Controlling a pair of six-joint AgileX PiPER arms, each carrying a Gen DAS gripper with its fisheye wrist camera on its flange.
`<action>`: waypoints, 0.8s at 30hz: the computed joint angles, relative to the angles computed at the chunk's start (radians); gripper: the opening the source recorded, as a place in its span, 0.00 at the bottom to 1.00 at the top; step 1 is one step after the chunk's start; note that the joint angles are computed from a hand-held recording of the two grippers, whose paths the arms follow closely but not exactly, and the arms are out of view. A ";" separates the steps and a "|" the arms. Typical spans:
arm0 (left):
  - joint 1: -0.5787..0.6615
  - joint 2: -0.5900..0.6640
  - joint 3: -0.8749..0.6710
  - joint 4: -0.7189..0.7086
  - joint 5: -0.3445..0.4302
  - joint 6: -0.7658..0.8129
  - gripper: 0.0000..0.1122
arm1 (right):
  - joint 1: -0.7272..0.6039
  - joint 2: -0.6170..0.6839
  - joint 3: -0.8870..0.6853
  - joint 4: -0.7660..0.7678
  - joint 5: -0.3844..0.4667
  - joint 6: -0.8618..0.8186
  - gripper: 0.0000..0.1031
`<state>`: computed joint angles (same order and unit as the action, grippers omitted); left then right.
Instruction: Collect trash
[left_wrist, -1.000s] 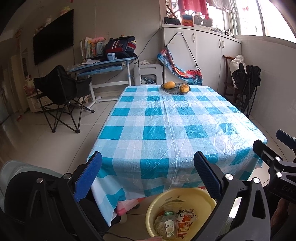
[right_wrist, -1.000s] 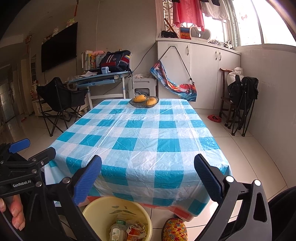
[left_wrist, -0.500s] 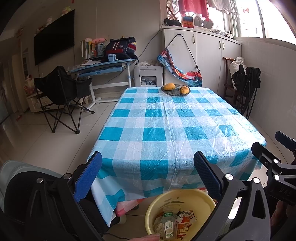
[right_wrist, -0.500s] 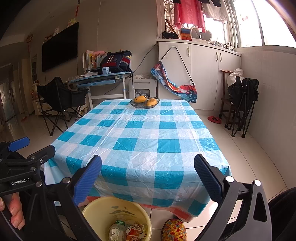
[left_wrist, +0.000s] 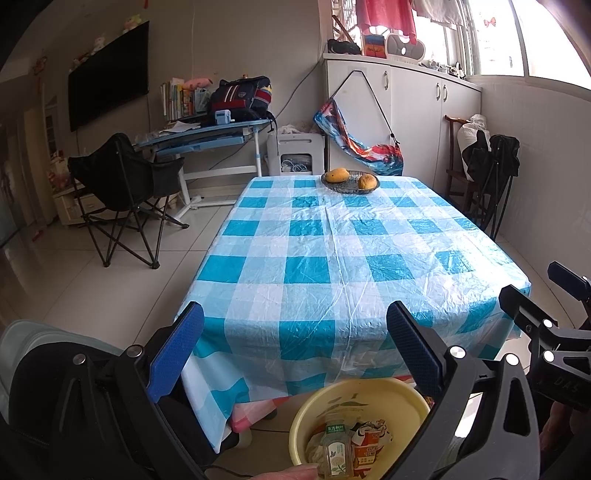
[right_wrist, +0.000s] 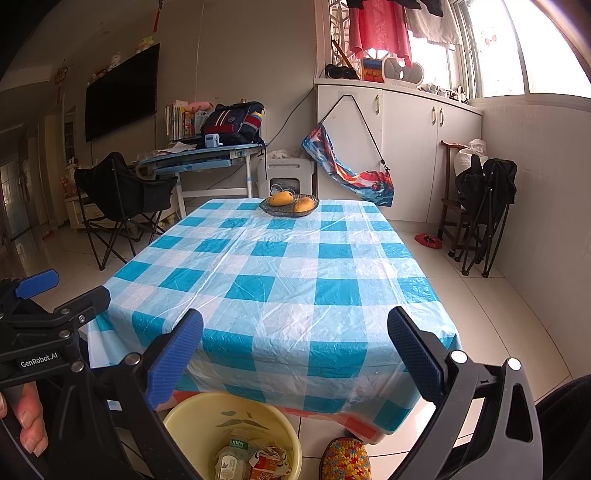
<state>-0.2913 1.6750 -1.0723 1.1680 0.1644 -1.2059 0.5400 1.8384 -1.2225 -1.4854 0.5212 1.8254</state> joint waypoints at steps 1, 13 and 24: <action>0.000 -0.001 0.000 -0.005 0.000 0.005 0.85 | -0.001 -0.001 -0.002 0.006 -0.001 -0.008 0.93; -0.002 -0.003 0.002 -0.003 0.001 0.002 0.85 | 0.001 0.002 -0.003 0.006 0.000 -0.009 0.93; -0.002 -0.004 0.003 0.004 0.000 -0.004 0.85 | -0.008 0.010 0.003 -0.010 -0.011 0.002 0.93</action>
